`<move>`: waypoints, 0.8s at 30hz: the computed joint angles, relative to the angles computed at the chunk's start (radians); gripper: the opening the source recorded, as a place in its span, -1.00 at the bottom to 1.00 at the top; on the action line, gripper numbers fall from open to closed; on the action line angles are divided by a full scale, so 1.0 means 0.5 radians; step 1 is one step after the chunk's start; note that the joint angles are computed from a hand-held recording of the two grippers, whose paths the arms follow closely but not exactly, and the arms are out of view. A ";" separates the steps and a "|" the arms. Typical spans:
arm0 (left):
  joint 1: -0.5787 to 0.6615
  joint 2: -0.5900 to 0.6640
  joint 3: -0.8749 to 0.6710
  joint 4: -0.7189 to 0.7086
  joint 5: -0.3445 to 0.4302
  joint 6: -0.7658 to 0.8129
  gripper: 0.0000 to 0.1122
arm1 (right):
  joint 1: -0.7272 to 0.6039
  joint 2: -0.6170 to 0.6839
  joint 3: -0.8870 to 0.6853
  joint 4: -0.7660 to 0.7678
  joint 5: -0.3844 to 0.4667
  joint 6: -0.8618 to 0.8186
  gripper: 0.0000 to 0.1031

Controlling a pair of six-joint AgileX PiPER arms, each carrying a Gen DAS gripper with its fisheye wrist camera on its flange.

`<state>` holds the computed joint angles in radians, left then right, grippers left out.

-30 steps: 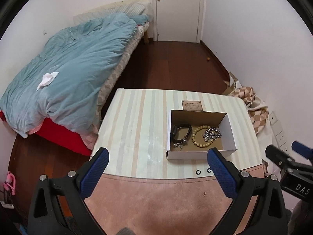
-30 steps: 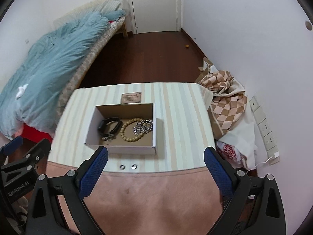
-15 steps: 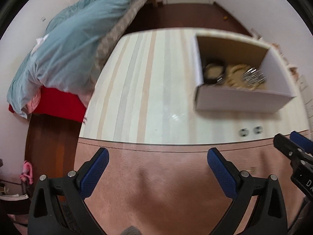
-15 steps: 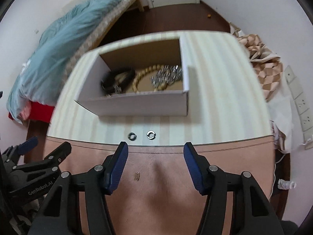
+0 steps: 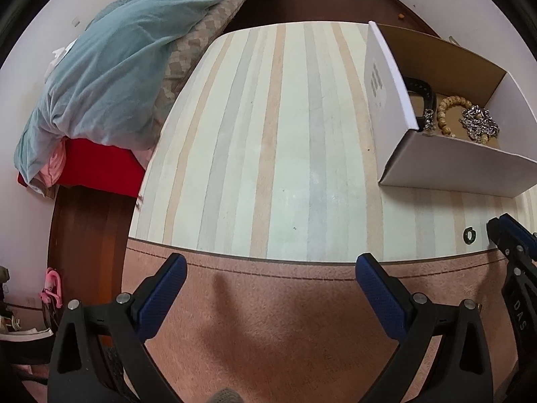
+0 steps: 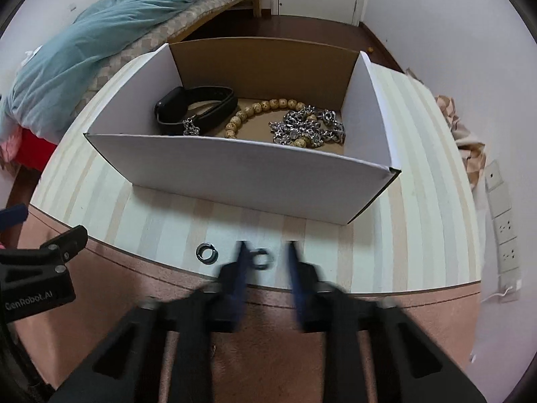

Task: Organize jewelry
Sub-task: 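Grasp a small black ring from the table with the right tool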

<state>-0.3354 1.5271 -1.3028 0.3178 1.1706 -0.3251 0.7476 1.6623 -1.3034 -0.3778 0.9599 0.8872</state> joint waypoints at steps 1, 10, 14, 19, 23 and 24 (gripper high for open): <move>-0.011 -0.005 -0.007 -0.005 0.001 0.000 0.83 | -0.016 -0.017 0.012 0.030 -0.020 -0.009 -0.74; -0.241 0.078 -0.168 -0.295 -0.027 0.024 0.82 | -0.256 -0.434 0.314 0.113 -0.096 0.055 -0.74; -0.389 0.186 -0.246 -0.354 -0.050 0.016 0.63 | -0.342 -0.516 0.398 0.115 -0.066 0.055 -0.74; -0.507 0.253 -0.307 -0.354 -0.016 0.000 0.06 | -0.402 -0.599 0.460 0.128 -0.063 0.068 -0.74; -0.547 0.242 -0.278 -0.361 -0.049 0.001 -0.50 | -0.403 -0.605 0.448 0.125 -0.056 0.084 -0.74; -0.548 0.245 -0.276 -0.363 -0.058 0.007 -0.58 | -0.403 -0.608 0.446 0.124 -0.055 0.085 -0.74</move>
